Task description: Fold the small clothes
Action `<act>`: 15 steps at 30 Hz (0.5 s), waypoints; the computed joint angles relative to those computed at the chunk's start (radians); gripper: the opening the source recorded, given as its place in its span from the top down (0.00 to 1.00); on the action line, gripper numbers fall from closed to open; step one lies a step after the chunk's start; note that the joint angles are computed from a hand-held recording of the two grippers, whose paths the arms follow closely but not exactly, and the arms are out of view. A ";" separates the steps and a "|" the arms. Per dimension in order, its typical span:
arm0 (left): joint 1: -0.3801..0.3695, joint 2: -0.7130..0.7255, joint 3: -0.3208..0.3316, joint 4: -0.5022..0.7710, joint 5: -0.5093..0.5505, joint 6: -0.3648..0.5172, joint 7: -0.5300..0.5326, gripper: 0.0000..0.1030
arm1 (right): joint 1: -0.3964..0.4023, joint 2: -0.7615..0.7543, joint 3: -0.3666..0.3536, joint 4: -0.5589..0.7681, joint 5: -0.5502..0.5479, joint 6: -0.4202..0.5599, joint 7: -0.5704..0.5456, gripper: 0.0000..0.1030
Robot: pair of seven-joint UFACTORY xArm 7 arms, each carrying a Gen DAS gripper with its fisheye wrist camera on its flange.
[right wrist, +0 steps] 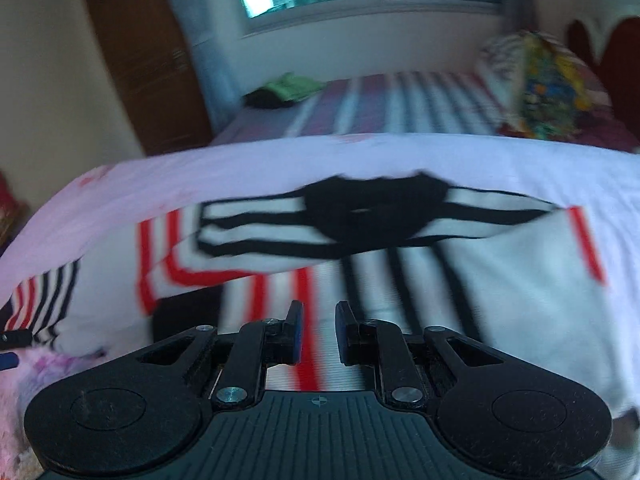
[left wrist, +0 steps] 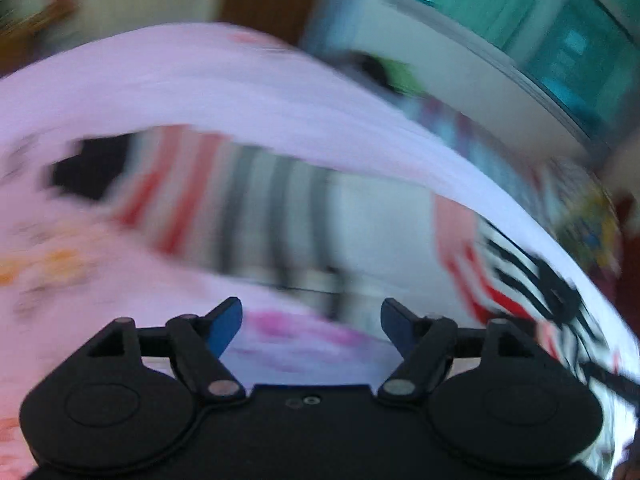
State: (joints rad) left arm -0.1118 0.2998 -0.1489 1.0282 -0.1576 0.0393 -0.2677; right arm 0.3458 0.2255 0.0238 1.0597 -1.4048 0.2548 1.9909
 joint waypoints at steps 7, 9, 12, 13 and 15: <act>0.389 0.082 -0.278 0.038 -0.287 -0.004 0.148 0.46 | 0.078 0.148 -0.004 0.159 0.122 0.006 -0.112 0.84; 0.486 0.135 -0.386 0.074 -0.358 -0.030 0.227 0.41 | 0.098 0.184 -0.014 0.197 0.168 0.014 -0.151 0.84; 0.510 0.222 -0.426 0.151 -0.360 -0.072 0.257 0.39 | 0.130 0.213 -0.036 0.233 0.221 0.038 -0.194 0.84; 0.508 0.248 -0.434 0.169 -0.349 -0.097 0.254 0.46 | 0.142 0.220 -0.046 0.242 0.234 0.047 -0.202 0.84; 0.491 0.295 -0.419 0.214 -0.320 -0.115 0.228 0.67 | 0.158 0.236 -0.062 0.258 0.274 0.057 -0.226 0.84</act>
